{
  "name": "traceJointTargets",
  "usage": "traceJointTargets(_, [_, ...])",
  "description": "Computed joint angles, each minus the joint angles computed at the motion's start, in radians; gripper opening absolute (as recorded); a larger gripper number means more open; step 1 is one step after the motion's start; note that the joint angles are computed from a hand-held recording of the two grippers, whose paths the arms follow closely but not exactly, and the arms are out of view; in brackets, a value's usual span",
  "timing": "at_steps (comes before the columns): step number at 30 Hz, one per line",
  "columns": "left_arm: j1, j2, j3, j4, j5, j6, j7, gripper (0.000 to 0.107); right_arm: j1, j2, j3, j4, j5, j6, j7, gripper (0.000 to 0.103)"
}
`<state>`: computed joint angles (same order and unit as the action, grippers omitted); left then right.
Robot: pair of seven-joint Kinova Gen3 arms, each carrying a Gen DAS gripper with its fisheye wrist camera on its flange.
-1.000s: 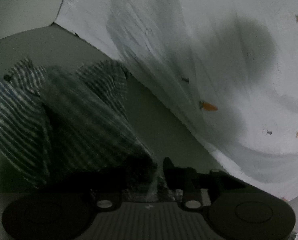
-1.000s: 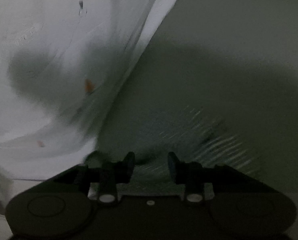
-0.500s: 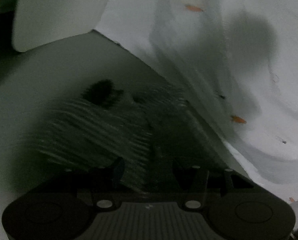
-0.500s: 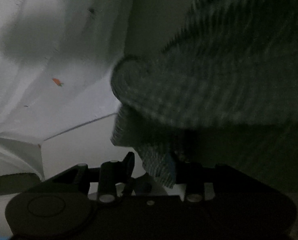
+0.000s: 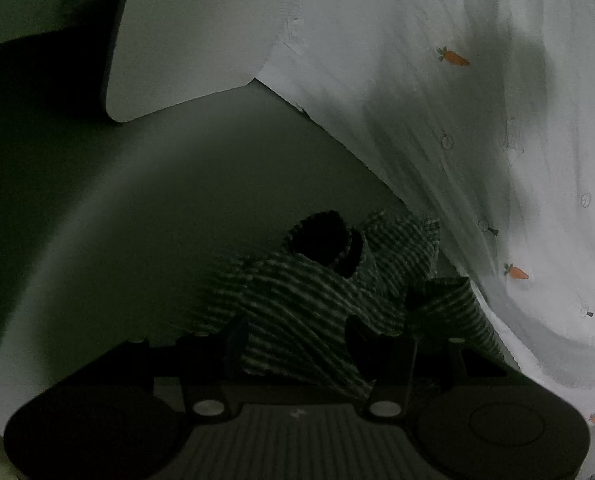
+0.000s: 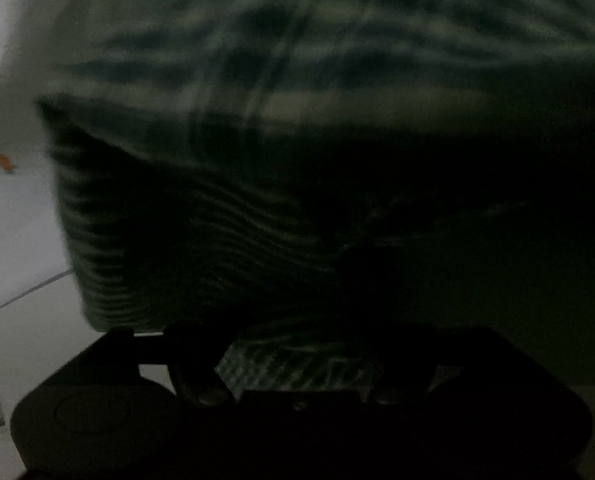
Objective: Fold clothes
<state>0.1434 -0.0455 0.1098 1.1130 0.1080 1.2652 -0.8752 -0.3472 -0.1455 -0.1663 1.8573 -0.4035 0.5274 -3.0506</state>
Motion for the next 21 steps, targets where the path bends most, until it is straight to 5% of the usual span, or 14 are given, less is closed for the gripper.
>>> traceJointTargets(1, [0.001,0.000,0.002,0.000,-0.007,-0.004,0.004,0.055,-0.009,0.012,0.013,0.001,-0.041,-0.005,0.028,0.070])
traceJointTargets(2, [0.003,0.000,0.005,0.000,-0.014,-0.009,0.008,0.055,-0.028,0.016,0.032,0.013,-0.081,-0.026,0.054,0.056])
traceJointTargets(3, [0.006,0.003,0.010,-0.006,-0.023,-0.013,0.017,0.055,-0.044,0.013,0.042,0.030,-0.122,-0.063,0.073,0.032])
traceJointTargets(5, [0.015,0.009,0.018,-0.018,-0.043,-0.022,0.034,0.055,-0.108,-0.013,0.096,0.070,-0.193,-0.144,0.126,0.007])
traceJointTargets(8, [0.039,0.027,0.039,-0.046,-0.096,-0.039,0.069,0.055,-0.107,-0.093,0.095,0.110,-0.210,-0.260,0.179,0.005])
traceJointTargets(11, [0.077,0.048,0.060,-0.076,-0.162,-0.052,0.118,0.055,0.024,-0.207,0.058,0.104,-0.104,-0.264,0.157,0.004])
traceJointTargets(16, [0.177,0.099,0.087,-0.132,-0.307,-0.062,0.247,0.055,0.255,-0.391,0.212,0.015,0.100,-0.071,0.167,0.004])
traceJointTargets(21, [0.298,0.153,0.087,-0.170,-0.421,-0.063,0.377,0.058,0.487,-0.416,0.383,-0.164,0.303,0.133,0.303,0.004])
